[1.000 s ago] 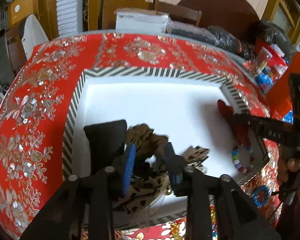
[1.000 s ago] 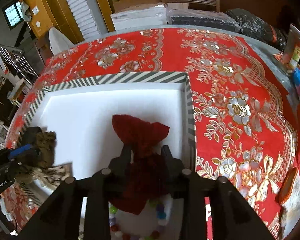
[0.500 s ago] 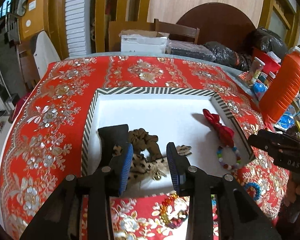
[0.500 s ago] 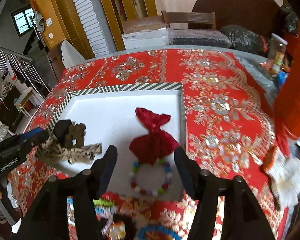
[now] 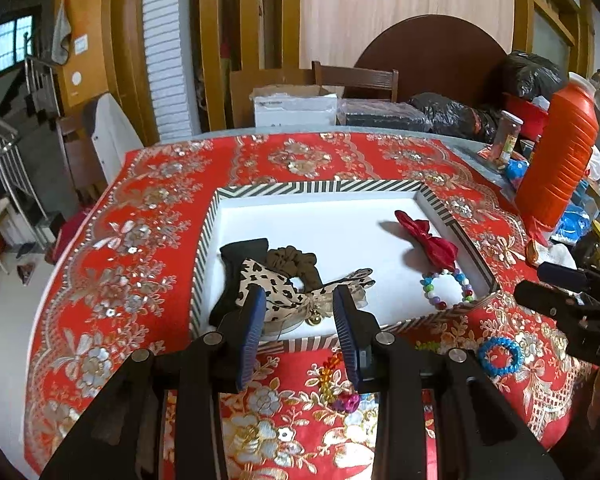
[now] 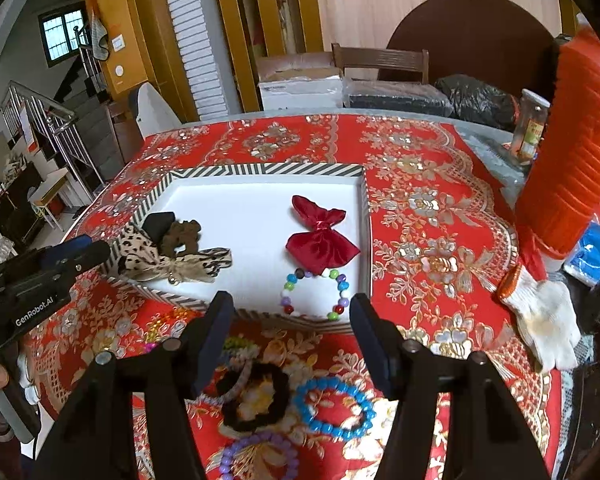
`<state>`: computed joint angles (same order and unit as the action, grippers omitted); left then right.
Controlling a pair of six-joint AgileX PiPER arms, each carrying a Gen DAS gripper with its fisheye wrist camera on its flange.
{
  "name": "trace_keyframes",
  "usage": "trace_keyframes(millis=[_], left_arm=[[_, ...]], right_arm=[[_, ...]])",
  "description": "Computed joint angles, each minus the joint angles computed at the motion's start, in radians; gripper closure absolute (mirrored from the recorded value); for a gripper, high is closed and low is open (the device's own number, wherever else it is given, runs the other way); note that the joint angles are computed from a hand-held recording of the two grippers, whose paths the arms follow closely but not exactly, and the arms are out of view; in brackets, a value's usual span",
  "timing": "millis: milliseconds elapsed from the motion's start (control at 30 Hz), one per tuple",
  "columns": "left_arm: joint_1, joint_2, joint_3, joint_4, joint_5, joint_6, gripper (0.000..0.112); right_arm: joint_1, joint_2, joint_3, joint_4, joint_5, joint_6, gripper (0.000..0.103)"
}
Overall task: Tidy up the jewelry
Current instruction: 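Open and withdraw both tools from the tray toward the remaining jewelry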
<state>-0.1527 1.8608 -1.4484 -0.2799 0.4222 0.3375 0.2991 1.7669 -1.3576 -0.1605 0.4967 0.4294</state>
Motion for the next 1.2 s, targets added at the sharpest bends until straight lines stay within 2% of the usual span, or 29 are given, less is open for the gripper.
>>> trace_keyframes(millis=[133,200,333,467,867,1000,1200], left_arm=[[-0.017,-0.058,0.073,0.1,-0.061,-0.087,0.088],[-0.015,-0.081,0.105,0.085,-0.079,-0.079,0.088],[-0.005,-0.104,0.136,0.053,-0.085,-0.069,0.088],[0.002,-0.123,0.171,0.048,-0.093,-0.077,0.088],[0.035,-0.178,0.252,0.09,-0.11,-0.119,0.088],[0.034,-0.188,0.258,0.135,-0.119,-0.166,0.088],[0.01,-0.159,0.22,0.119,-0.103,-0.172,0.088]], right_arm=[[0.03,-0.029,0.036,-0.029,-0.006,0.023,0.037],[0.045,-0.042,0.047,-0.059,-0.006,0.048,0.037],[0.053,-0.063,0.062,-0.047,-0.015,0.042,0.037],[0.071,-0.082,0.082,-0.106,-0.014,0.089,0.032],[0.089,-0.072,0.075,-0.045,-0.025,0.015,0.032],[0.074,-0.064,0.061,0.012,-0.024,-0.034,0.032],[0.057,-0.112,0.105,-0.053,-0.007,0.005,0.032]])
